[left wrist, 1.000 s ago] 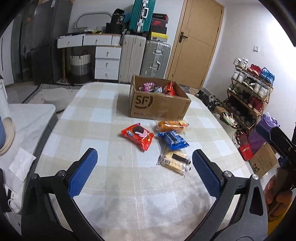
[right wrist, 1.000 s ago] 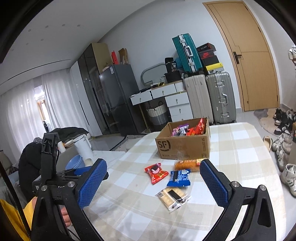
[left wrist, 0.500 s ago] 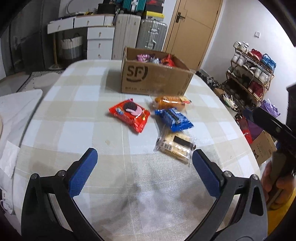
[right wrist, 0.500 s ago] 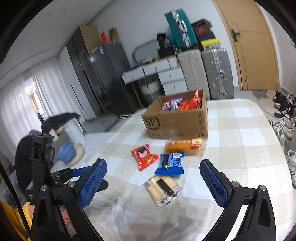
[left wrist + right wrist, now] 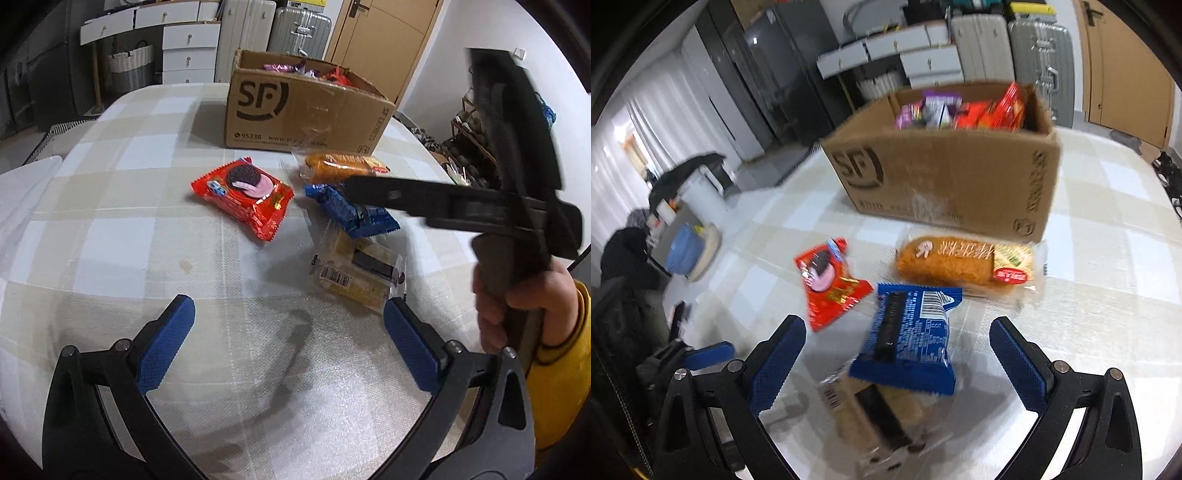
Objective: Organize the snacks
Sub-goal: 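Grasp the blue biscuit pack with the right gripper while the left gripper grasps the cracker pack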
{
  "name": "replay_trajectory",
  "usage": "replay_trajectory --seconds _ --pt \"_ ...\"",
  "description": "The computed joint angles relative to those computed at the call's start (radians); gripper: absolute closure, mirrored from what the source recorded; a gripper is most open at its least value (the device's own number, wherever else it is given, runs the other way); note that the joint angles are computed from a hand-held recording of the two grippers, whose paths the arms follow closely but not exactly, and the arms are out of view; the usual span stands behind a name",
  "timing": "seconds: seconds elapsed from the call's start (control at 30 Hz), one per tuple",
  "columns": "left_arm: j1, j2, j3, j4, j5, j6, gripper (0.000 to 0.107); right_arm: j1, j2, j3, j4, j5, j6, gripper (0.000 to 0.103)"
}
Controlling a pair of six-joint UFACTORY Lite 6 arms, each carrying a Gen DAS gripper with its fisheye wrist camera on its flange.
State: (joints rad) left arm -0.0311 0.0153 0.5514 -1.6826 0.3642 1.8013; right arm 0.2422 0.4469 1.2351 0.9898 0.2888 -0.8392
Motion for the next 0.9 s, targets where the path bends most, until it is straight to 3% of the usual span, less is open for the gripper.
replay_trajectory --seconds 0.03,0.1,0.17,0.27,0.4,0.5,0.73,0.9 --pt "-0.007 0.02 0.011 -0.016 -0.002 0.015 0.005 0.003 0.028 0.024 -0.019 0.003 0.015 0.005" --pt "-0.019 0.055 0.031 -0.046 -0.008 0.04 0.005 -0.002 0.087 0.076 -0.035 0.038 0.027 0.02" --pt "-0.02 0.058 0.027 -0.05 -0.004 0.045 0.005 0.0 0.132 0.118 -0.096 0.051 0.089 0.022" --pt "-0.032 0.086 0.048 -0.059 -0.01 0.054 0.005 0.001 0.169 0.146 -0.135 0.052 0.121 0.044" --pt "-0.052 0.097 0.053 -0.071 -0.023 0.063 0.005 0.0 0.161 0.13 -0.1 0.042 0.074 0.055" --pt "-0.079 0.107 0.061 -0.086 -0.041 0.072 0.005 -0.011 0.128 0.08 -0.004 0.028 -0.031 0.057" --pt "-0.171 0.163 0.128 -0.093 -0.094 0.065 0.005 -0.08 -0.045 -0.13 0.433 0.064 -0.459 0.057" --pt "-0.259 0.261 0.234 0.006 -0.137 -0.055 0.005 -0.17 -0.196 -0.285 0.554 0.157 -0.575 0.057"
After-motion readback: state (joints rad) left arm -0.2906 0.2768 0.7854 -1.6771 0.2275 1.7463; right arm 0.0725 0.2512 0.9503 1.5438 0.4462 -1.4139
